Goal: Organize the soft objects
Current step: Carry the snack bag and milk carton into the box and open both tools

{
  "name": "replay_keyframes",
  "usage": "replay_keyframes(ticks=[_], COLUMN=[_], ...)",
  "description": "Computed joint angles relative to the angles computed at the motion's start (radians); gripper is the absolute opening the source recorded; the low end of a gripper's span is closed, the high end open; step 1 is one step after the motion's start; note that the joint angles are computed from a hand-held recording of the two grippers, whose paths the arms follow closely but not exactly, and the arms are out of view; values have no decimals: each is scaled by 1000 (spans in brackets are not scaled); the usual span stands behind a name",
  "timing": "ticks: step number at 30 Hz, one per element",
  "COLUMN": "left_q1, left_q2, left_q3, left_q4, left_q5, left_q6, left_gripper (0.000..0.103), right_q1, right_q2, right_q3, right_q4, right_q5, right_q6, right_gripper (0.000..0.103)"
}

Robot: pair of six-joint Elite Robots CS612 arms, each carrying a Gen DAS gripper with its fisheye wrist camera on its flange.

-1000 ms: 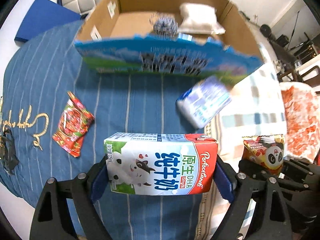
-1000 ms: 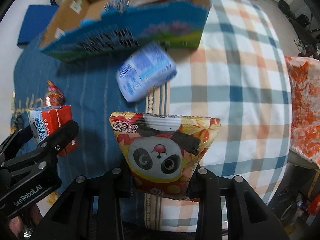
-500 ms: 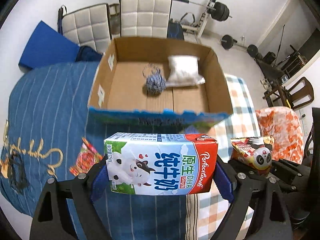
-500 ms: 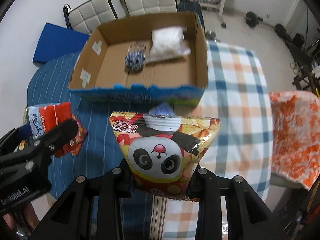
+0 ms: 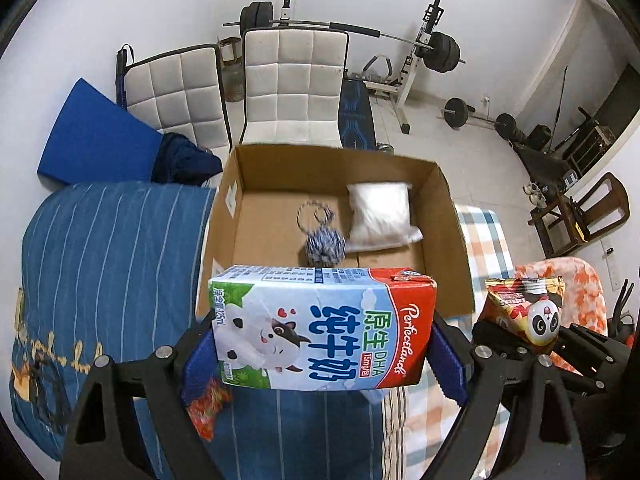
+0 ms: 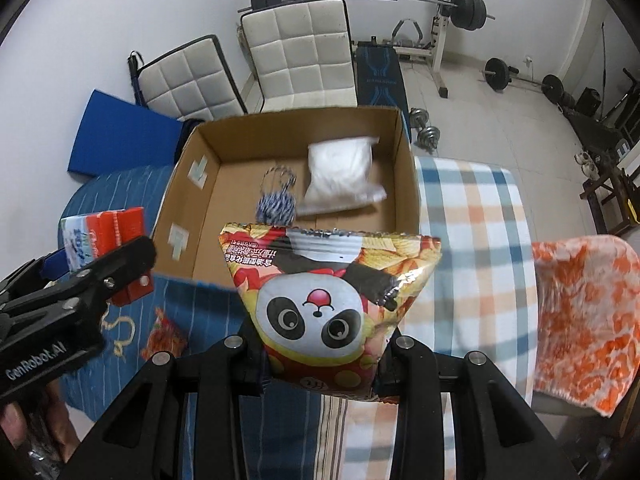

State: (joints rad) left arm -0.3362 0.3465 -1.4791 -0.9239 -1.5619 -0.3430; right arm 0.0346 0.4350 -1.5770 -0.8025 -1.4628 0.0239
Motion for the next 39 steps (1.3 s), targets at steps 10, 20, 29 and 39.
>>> replay_keyframes(ticks=[10, 20, 29, 39], left_q1=[62, 84, 69, 81], left_q2=[-58, -146, -202, -221], left_q3=[306, 666, 806, 852], left_q4=[-109, -127, -144, -101], left_q5=[16, -28, 29, -45], left_q6=[34, 67, 108, 110], left_gripper=[89, 89, 90, 90], right_q1=[4, 22, 25, 26], right_q2=[-42, -81, -99, -105], right_q3=[279, 517, 621, 659], right_q4=[-98, -42, -11, -24], right_q5=[-40, -55, -71, -84], right_q6=[45, 61, 76, 80], right_gripper=[37, 38, 38, 38])
